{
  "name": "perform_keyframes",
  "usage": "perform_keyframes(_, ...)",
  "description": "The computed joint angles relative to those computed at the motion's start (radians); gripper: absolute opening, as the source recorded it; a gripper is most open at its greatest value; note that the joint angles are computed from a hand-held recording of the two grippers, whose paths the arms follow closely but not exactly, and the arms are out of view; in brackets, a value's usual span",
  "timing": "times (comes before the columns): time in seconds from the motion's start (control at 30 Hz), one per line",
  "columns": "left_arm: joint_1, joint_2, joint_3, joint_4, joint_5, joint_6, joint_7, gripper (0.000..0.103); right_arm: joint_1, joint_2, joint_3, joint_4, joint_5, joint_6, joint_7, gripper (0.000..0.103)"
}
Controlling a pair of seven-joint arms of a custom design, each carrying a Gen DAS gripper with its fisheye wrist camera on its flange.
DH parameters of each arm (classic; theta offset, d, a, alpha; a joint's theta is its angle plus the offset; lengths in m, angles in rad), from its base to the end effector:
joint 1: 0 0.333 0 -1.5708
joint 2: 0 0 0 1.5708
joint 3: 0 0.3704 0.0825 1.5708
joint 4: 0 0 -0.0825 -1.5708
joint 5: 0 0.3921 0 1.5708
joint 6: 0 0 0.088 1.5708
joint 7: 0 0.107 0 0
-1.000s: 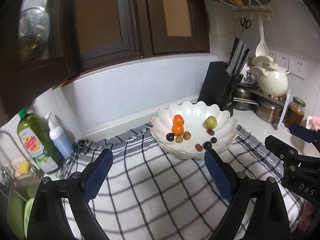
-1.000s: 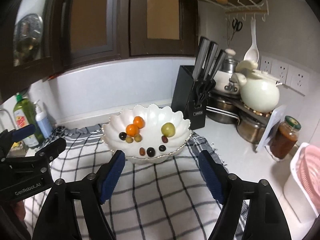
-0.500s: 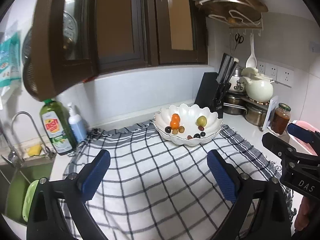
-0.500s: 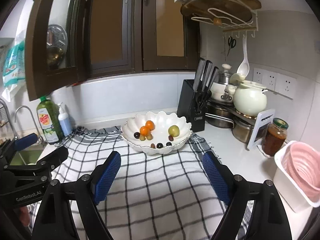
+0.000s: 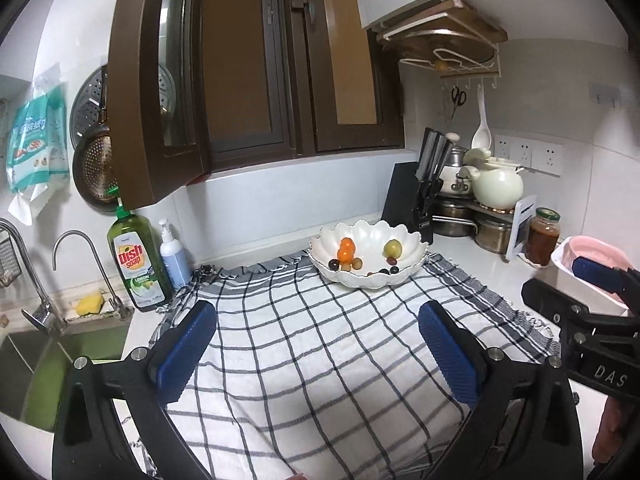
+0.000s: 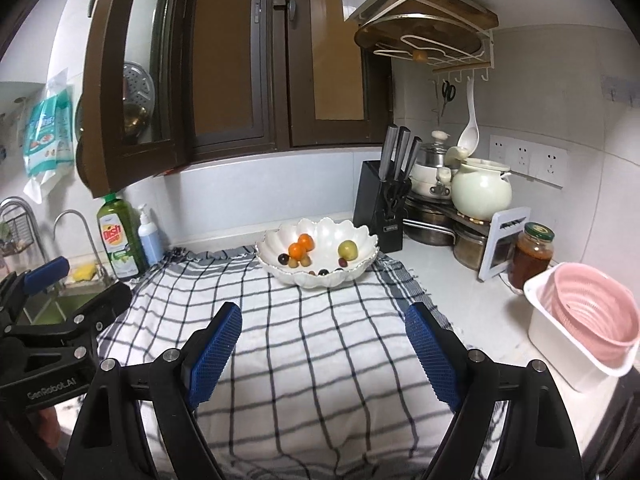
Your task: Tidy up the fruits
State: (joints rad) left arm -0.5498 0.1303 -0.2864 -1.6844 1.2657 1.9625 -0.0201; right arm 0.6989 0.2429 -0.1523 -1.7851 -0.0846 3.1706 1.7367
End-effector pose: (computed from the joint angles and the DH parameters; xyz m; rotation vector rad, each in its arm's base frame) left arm 0.4860 -0.4268 0.6273 -1.6546 1.1989 -0.7002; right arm 0.5789 0.3766 0.6104 -1.7633 1.0522 -0.6297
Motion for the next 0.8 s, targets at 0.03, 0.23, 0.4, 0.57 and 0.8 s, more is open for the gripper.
perform_keyframes(0.03,-0.003,-0.003,-0.002,-0.003,0.003,-0.001,-0.005,0.103,0.005,-0.013,-0.005,-0.018,-0.005,0.005,0.0,0.085)
perform_keyframes(0.23,-0.025,-0.011,-0.018,-0.007,0.014,-0.034,-0.019,0.103,0.044,-0.064,-0.052,-0.087,-0.062,0.023,0.033,0.085)
perform_keyframes(0.4,-0.034,-0.019,-0.027,-0.013,0.015,-0.038,-0.019,0.103,0.039,-0.097,-0.052,-0.13,-0.098,0.034,0.068,0.085)
perform_keyframes(0.57,-0.04,-0.029,-0.035,-0.023,0.009,-0.048,-0.017,0.103,0.06,-0.117,-0.081,-0.151,-0.17,0.041,0.136,0.085)
perform_keyframes(0.8,-0.04,-0.032,-0.041,-0.026,0.009,-0.054,-0.02,0.103,0.037,-0.132,-0.061,-0.163,-0.236,0.047,0.191,0.085)
